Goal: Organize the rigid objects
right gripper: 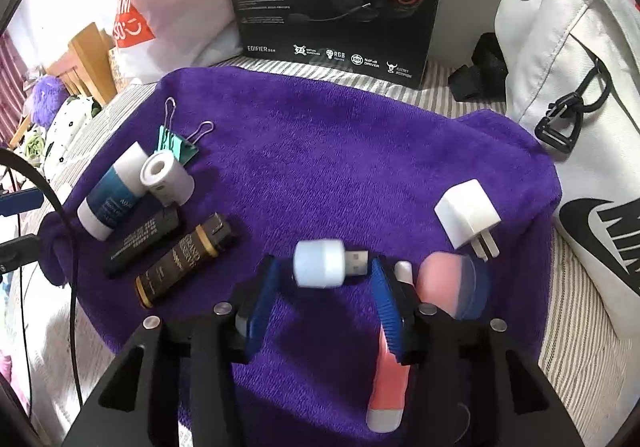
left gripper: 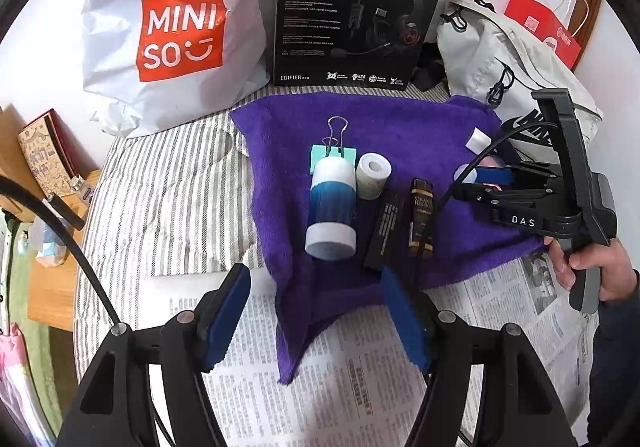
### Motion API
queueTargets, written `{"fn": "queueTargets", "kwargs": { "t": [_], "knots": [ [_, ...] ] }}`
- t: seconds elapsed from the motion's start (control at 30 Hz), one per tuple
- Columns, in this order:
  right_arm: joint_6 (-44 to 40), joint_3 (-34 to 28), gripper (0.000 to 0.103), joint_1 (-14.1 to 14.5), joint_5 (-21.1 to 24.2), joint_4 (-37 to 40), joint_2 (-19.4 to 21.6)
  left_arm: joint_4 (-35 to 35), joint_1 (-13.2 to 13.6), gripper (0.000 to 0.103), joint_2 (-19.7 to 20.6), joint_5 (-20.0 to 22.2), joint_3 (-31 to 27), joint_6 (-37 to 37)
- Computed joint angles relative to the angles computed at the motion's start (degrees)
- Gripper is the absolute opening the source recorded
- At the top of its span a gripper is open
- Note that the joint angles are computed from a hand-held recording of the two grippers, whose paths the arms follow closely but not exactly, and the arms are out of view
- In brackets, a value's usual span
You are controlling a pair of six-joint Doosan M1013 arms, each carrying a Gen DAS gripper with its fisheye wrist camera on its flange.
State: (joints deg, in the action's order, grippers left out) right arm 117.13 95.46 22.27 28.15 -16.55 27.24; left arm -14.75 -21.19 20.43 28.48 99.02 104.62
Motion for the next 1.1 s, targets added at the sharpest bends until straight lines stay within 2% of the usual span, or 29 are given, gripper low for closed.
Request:
{"fn": "queueTargets", "kwargs": {
  "t": [0.17, 0.23, 0.27, 0.33, 0.43, 0.47, 0.63, 0.7, 0.8, 0.93, 1.03, 1.1],
  "knots": [
    [1.80, 1.30, 0.048, 0.49, 0.25, -1.00, -1.19, -0.41, -0.06, 0.069, -0.75, -0.15, 1.10, -0.13],
    [3.53, 2.05, 0.051, 0.86, 0.37, -2.34, -2.02, -0.87, -0.14, 0.074, -1.19, -0.51, 1.69, -0.16],
    [4.78, 2.51, 0.053, 1.07, 0.46, -3.36, -2.53, -0.30, -0.30, 0.079, -1.37, -0.65, 1.90, -1.17],
    [7.91, 3.51, 0.069, 1.57, 0.76, -5.86, -3.70, 1.70, -0.69, 0.084, -1.78, -1.16, 2.38, -4.33],
    [13.90, 6.12, 0.080, 2.46, -0.63, -10.41, -6.35, -1.54, -0.78, 0.086, -2.39, -1.56, 3.12, -2.65],
    [15.02, 6.58, 0.081, 2.64, -0.57, -11.11, -6.90, -1.93, -0.99, 0.090, -2.66, -1.63, 3.38, -2.57],
    [26.91, 9.37, 0.098, 4.93, 2.57, -19.97, -10.45, -0.16, -2.36, 0.097, -4.25, -3.36, 4.80, -4.84],
    [32.26, 10.65, 0.101, 6.24, 4.09, -24.34, -11.97, 1.65, -3.00, 0.097, -4.87, -4.16, 5.28, -6.63],
    [36.77, 12.01, 0.103, 7.18, 5.25, -26.97, -13.64, 3.71, -3.94, 0.097, -6.05, -5.08, 6.13, -9.21],
    [42.26, 13.81, 0.103, 8.12, 6.83, -28.19, -15.39, 5.22, -5.13, 0.097, -8.03, -6.71, 7.55, -12.05],
    [46.77, 14.88, 0.103, 8.97, 9.63, -29.34, -16.42, 10.12, -6.32, 0.100, -9.28, -7.56, 8.51, -16.73],
    [47.64, 15.30, 0.103, 9.74, 12.41, -29.17, -17.25, 10.51, -6.79, 0.100, -9.74, -7.40, 8.79, -17.10]
  ]
}}
